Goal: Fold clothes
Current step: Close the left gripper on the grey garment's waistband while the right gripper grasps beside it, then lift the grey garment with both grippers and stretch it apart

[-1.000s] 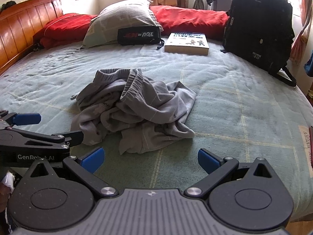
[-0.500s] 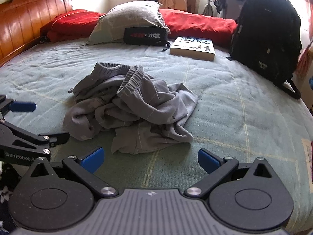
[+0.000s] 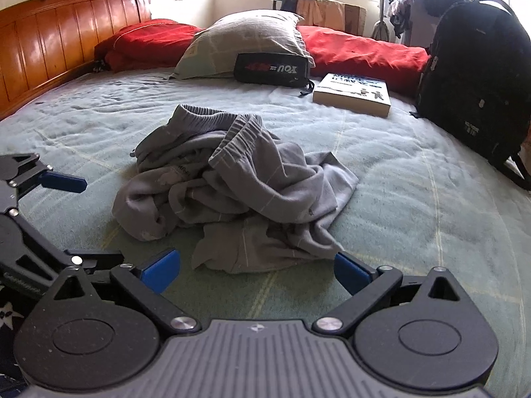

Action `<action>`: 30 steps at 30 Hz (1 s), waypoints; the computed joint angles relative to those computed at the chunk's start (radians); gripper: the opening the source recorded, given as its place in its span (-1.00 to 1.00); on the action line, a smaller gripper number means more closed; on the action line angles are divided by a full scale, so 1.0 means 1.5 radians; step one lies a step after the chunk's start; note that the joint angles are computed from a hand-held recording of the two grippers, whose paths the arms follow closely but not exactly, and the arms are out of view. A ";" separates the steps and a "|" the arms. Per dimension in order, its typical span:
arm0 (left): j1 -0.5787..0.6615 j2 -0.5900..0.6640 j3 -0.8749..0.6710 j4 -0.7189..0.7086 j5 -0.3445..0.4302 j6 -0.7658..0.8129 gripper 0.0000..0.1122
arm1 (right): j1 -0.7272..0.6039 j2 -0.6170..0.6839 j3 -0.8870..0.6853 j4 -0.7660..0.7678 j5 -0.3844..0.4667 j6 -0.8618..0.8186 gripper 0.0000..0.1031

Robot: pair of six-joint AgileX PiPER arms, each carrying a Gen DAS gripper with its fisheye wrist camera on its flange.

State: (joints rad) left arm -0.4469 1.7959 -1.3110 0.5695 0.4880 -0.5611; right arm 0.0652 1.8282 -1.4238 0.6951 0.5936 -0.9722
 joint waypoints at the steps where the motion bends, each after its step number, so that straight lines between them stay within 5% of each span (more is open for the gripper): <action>1: 0.001 0.000 -0.005 0.000 0.002 0.015 0.82 | 0.000 0.002 -0.004 0.003 -0.001 -0.008 0.95; 9: 0.011 0.025 -0.098 -0.009 0.043 0.122 0.82 | -0.011 0.023 -0.058 0.057 0.014 -0.090 0.73; 15: 0.038 0.050 -0.153 -0.030 0.012 0.171 0.81 | -0.002 0.049 -0.095 0.059 0.019 -0.115 0.37; 22: 0.074 0.077 -0.197 -0.176 0.025 0.321 0.02 | 0.011 0.060 -0.079 0.093 -0.006 -0.203 0.20; 27: 0.077 0.111 -0.221 -0.180 0.031 0.356 -0.12 | 0.043 0.076 -0.070 0.068 -0.080 -0.245 -0.37; 29: 0.088 0.120 -0.238 -0.230 0.036 0.396 -0.49 | 0.055 0.082 -0.068 0.028 -0.112 -0.221 -0.78; 30: 0.096 0.122 -0.245 -0.263 0.039 0.422 -0.57 | 0.055 0.081 -0.068 0.013 -0.115 -0.203 -0.83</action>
State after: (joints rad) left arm -0.3029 1.9783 -1.6782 0.1751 0.5467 0.0714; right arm 0.1485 1.9502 -1.5261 0.7142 0.4204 -1.2761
